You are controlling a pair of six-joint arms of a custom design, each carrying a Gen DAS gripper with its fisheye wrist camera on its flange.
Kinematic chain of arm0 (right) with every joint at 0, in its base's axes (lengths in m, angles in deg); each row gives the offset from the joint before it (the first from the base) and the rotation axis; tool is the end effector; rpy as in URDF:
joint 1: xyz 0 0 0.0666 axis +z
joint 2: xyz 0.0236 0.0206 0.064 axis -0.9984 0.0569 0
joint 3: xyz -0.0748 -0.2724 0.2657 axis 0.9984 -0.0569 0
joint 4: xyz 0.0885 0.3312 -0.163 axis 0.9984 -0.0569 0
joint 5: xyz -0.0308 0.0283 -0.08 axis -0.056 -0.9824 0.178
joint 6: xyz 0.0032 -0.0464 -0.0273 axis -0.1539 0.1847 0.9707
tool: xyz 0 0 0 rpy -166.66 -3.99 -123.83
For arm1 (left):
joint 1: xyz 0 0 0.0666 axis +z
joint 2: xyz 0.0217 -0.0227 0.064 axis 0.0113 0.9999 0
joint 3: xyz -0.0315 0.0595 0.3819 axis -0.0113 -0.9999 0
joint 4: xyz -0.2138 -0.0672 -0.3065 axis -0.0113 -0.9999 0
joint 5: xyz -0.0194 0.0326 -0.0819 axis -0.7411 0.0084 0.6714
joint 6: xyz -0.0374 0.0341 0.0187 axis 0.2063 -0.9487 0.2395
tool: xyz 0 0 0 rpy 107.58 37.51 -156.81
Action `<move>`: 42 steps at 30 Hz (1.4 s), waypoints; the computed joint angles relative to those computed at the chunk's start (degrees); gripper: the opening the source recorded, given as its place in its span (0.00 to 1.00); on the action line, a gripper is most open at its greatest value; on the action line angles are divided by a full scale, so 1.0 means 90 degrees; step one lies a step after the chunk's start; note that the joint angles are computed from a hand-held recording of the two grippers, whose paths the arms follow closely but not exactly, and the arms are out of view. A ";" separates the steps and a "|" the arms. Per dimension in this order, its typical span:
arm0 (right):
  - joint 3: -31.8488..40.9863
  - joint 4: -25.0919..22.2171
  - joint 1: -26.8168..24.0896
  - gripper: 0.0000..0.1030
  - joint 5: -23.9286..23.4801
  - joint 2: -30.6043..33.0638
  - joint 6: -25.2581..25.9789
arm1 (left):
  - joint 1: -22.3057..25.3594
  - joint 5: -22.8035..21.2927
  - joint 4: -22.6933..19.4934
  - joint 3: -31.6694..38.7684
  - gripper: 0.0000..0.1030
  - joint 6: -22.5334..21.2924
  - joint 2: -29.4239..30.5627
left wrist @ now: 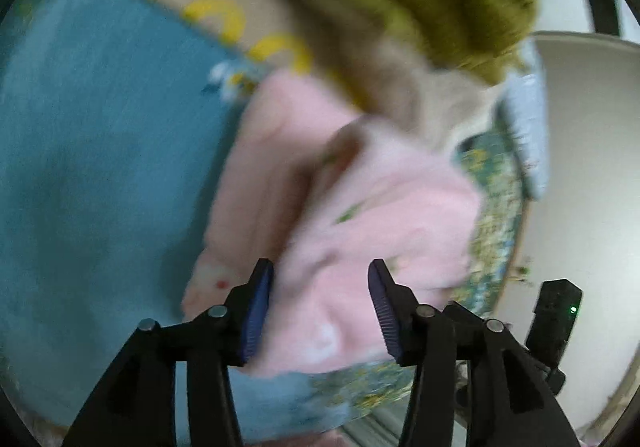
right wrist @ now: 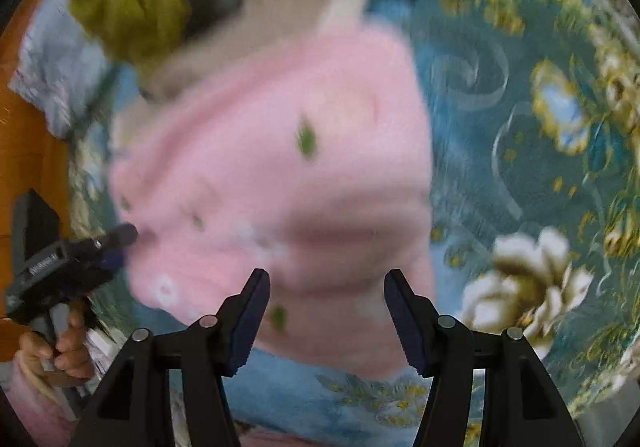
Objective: Fold clothes
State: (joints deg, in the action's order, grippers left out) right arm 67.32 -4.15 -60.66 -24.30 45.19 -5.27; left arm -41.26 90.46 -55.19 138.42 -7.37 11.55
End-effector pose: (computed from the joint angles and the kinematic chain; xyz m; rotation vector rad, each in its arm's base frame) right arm 0.3576 0.1848 0.3819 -0.2460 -3.0798 -0.4524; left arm 0.3584 -0.3383 0.4310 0.7263 -2.8939 0.9343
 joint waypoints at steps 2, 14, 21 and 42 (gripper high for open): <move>0.0201 0.0055 -0.0146 0.62 0.0186 0.0051 0.0051 | 0.0078 -0.0117 -0.0096 0.0220 0.54 -0.0140 0.0157; 0.0409 0.0332 -0.0188 0.62 -0.0076 0.0471 -0.0086 | 0.0355 0.0283 0.0651 -0.0047 0.20 0.0095 0.0476; 0.0486 0.0626 -0.0134 0.62 -0.0344 0.0411 0.0032 | 0.0519 -0.0214 0.1168 -0.0327 0.18 0.0278 -0.0145; 0.0683 0.0402 -0.0236 0.62 -0.0201 0.1291 0.0342 | 0.0852 0.0169 -0.1163 0.1176 0.54 -0.0500 0.1072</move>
State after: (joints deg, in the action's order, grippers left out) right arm 73.47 -0.54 -62.78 -26.11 56.81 -2.20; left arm -33.59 91.98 -65.66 149.00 -11.87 21.21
